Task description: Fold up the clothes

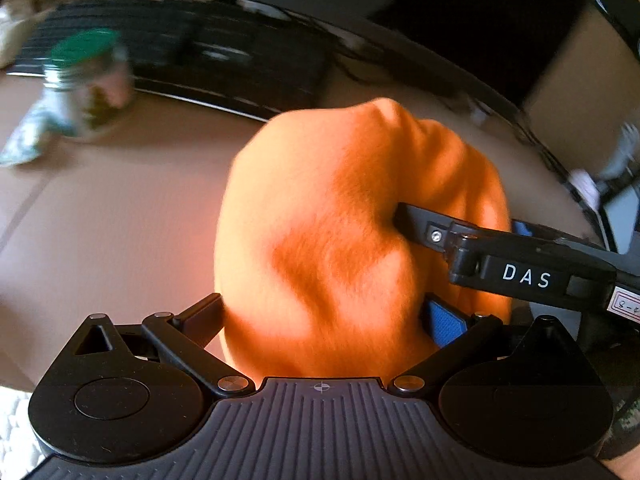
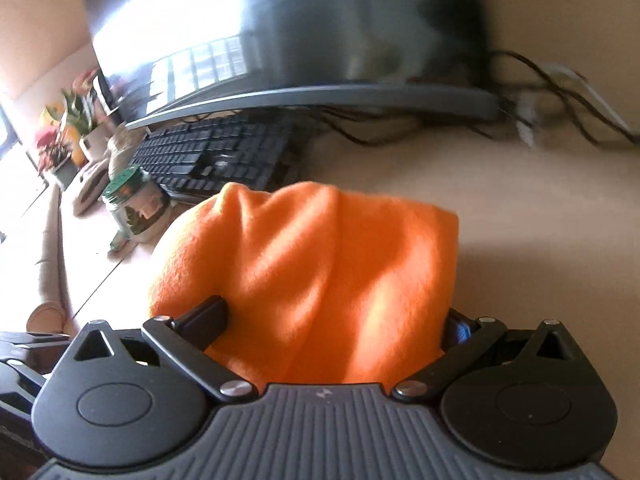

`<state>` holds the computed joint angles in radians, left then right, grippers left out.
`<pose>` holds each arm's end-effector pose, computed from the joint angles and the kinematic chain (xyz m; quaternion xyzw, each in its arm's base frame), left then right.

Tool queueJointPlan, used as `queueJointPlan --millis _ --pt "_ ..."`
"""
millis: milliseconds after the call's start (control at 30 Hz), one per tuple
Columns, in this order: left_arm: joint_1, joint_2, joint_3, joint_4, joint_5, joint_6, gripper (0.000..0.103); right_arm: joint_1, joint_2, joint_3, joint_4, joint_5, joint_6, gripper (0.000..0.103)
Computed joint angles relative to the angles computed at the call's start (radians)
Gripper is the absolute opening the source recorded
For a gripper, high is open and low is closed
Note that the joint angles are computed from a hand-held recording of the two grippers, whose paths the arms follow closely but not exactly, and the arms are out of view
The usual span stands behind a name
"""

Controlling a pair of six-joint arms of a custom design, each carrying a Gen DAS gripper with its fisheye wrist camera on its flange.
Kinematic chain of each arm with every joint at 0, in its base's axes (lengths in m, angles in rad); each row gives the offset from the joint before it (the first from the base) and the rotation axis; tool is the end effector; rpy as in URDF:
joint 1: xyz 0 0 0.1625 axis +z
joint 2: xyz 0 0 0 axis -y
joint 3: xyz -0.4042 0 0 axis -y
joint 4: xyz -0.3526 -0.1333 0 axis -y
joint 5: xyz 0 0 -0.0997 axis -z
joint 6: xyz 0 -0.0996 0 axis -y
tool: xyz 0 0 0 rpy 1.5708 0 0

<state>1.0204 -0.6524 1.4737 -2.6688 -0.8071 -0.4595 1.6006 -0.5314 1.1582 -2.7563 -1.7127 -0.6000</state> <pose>-0.1817 -0.6827 0.1078 -0.0096 0.9205 -0.2906 0.2611 0.1421 -0.7669 0.1297 0.2784 -0.9177 0.2448 0.1427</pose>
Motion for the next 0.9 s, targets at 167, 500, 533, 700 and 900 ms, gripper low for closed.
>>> queueJointPlan --millis 167,500,533,700,900 --pt "0.002 -0.065 0.051 -0.066 -0.006 0.108 0.103 0.045 0.053 -0.02 -0.144 -0.078 -0.046 0.103" --pt "0.077 -0.075 -0.013 -0.194 -0.195 0.348 0.103 0.073 0.102 -0.033 -0.412 -0.31 -0.184 0.103" --pt "0.085 -0.066 -0.029 -0.183 -0.216 0.356 0.103 0.073 0.133 -0.069 -0.395 -0.346 -0.204 0.103" --pt "0.122 -0.031 -0.064 -0.222 -0.368 0.393 0.103 0.073 0.213 -0.14 -0.499 -0.39 -0.323 0.103" --pt "0.177 -0.014 -0.101 -0.278 -0.623 0.405 0.103 0.077 0.278 -0.18 -0.634 -0.422 -0.517 0.103"
